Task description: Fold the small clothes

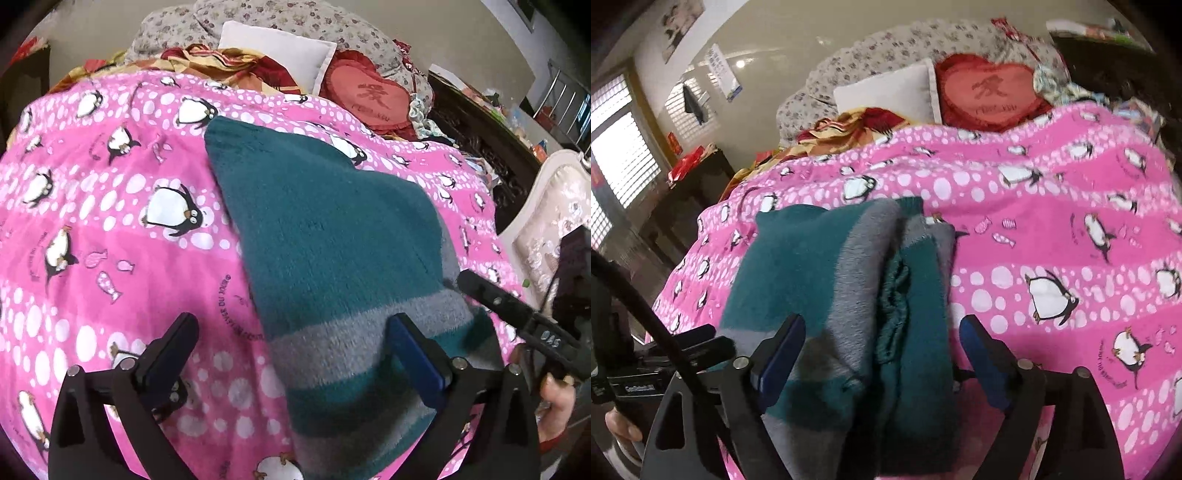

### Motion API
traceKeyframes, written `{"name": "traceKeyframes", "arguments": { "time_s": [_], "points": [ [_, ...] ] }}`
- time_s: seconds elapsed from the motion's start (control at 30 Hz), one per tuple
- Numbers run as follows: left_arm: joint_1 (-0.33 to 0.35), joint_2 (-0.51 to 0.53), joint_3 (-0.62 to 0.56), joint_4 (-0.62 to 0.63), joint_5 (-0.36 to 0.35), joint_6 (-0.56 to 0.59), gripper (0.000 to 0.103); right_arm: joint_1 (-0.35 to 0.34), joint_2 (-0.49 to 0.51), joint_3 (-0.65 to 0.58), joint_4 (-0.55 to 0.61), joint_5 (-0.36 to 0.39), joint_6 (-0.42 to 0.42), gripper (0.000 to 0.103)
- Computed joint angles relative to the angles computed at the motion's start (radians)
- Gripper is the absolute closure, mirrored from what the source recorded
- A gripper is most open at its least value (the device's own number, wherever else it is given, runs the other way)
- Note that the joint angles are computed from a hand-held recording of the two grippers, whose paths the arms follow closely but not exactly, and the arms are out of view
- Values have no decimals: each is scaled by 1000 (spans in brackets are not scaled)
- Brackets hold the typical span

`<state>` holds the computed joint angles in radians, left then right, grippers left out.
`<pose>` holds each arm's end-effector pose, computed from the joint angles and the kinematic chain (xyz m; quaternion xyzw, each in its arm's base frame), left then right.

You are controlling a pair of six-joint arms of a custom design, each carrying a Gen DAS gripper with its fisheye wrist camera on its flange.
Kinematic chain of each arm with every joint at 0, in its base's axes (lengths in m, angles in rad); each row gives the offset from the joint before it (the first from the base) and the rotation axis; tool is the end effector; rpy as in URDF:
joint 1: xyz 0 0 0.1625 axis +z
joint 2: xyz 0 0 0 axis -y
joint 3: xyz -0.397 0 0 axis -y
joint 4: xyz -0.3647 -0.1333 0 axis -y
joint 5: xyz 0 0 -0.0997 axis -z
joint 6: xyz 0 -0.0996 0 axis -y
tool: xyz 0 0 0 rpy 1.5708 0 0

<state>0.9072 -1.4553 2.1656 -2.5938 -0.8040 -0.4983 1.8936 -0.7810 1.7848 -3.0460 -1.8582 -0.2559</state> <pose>-0.1111 -0.4707 0.2815 0.0176 0.9178 -0.3235 0.2296 0.2932 -0.5452 0.0945 0.2425 -0.9319 0.2356 0.1314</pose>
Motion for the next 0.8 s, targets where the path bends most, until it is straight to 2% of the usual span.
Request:
{"name": "traceKeyframes", "arguments": {
  "time_s": [0.23,0.4,0.43,0.5,0.53,0.6,0.63,0.73,0.8],
  "points": [
    [92,41,-36,-83,-173,29,0,-46,20,-45,99,61,24,9],
    [142,79,-59,-129,-269,34,0,-79,28,-64,179,164,49,10],
    [145,81,-59,-136,-276,39,0,-83,26,-63,193,189,45,20],
    [140,86,-57,-145,-271,63,0,-70,26,-51,168,183,16,29],
    [136,86,-58,-141,-270,75,0,-62,22,-45,161,182,0,39],
    [122,81,-61,-124,-279,98,9,-55,8,-27,143,201,4,50],
    [108,77,-63,-103,-254,95,11,-49,-3,-14,130,210,3,57],
    [79,53,-70,-38,-229,98,18,-24,-37,22,108,236,-11,60],
    [69,24,-80,20,-243,76,21,-1,-54,45,93,236,-20,60]
  ]
}}
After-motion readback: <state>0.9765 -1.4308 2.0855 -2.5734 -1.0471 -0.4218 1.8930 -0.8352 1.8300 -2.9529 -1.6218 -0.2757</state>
